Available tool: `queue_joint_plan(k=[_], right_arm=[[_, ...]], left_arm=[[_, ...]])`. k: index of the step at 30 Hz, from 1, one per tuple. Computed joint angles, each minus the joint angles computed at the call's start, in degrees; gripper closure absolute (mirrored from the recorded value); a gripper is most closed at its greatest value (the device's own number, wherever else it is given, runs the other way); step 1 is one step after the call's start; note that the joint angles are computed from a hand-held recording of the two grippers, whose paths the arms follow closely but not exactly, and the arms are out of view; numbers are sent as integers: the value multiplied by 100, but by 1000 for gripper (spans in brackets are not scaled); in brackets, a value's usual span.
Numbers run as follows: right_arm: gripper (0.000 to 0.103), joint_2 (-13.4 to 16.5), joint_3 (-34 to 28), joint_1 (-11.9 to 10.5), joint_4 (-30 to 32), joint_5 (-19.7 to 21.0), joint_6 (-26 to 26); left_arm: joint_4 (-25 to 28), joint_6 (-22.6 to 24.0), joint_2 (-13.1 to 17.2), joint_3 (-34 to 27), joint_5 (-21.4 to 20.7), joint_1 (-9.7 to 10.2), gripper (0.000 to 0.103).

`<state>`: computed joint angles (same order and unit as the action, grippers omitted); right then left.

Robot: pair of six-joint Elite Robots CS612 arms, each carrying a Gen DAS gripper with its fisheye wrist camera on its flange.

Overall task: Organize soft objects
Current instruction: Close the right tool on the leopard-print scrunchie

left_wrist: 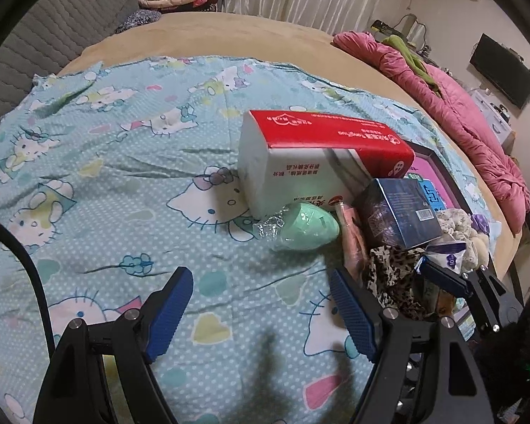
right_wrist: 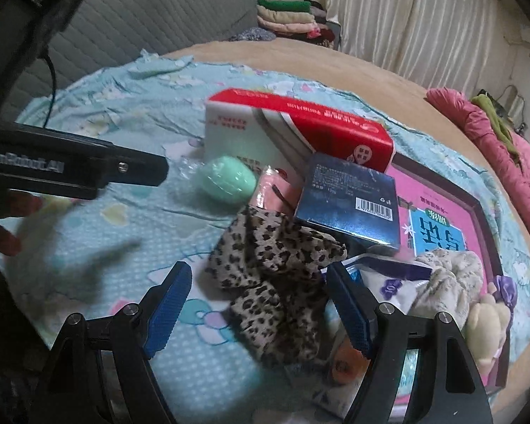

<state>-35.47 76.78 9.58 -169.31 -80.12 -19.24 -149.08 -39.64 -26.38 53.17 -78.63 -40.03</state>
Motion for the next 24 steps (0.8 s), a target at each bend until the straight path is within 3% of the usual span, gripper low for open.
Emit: queue_joint_plan(k=[7, 12, 17, 24], right_arm=[[23, 168, -214, 63, 68, -91, -131], [41, 224, -308, 53, 203, -68, -168], [61, 199, -323, -79, 377, 423, 14], [78, 90, -225, -219, 598, 1263, -42]], left_arm=[[23, 52, 164, -215, -192, 46, 24], [-56, 30, 270, -349, -376, 90, 24], [-32, 8, 396, -555, -493, 125, 24], [52, 97, 619, -937, -673, 159, 24]])
